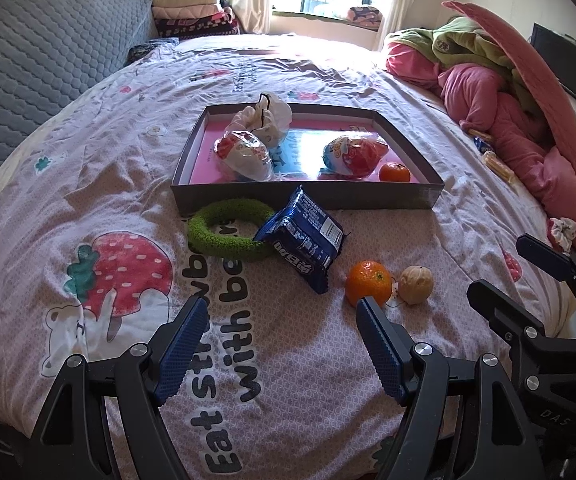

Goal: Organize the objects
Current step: 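Move the left tool toward the blue snack package while the right tool approaches the brown walnut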

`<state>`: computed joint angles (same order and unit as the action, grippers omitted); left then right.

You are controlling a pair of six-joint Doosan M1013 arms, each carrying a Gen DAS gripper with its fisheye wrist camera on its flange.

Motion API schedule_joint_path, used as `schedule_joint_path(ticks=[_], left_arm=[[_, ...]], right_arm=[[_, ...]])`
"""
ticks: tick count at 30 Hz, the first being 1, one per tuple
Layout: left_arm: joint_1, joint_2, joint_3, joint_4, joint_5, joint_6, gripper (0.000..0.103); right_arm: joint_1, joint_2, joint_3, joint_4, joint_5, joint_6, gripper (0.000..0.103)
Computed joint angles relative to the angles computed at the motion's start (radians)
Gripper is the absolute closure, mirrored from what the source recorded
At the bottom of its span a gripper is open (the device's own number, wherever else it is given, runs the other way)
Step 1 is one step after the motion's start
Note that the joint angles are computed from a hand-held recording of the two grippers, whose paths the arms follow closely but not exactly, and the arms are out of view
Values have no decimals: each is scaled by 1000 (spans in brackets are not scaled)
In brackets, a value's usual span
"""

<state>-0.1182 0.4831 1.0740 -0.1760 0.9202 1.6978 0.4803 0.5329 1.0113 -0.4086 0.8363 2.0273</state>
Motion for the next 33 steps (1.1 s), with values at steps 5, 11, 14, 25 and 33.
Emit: schedule_joint_path(ticks=[5, 11, 14, 25, 33], left_arm=[[-2, 1, 6, -7, -22, 25, 25], [-9, 7, 13, 18, -48, 46, 25], [-12, 9, 20, 26, -68, 61, 25], [-16, 37, 2, 50, -80, 89, 25], [-19, 69, -36, 39, -62, 112, 25]], right_arm=[[-2, 6, -1, 11, 6, -10, 25], [-6, 15, -6, 30, 16, -20, 25], [-8, 21, -11, 39, 21, -27, 25], [-13, 42, -24, 68, 48, -47, 25], [-13, 64, -39, 60, 70, -53, 25]])
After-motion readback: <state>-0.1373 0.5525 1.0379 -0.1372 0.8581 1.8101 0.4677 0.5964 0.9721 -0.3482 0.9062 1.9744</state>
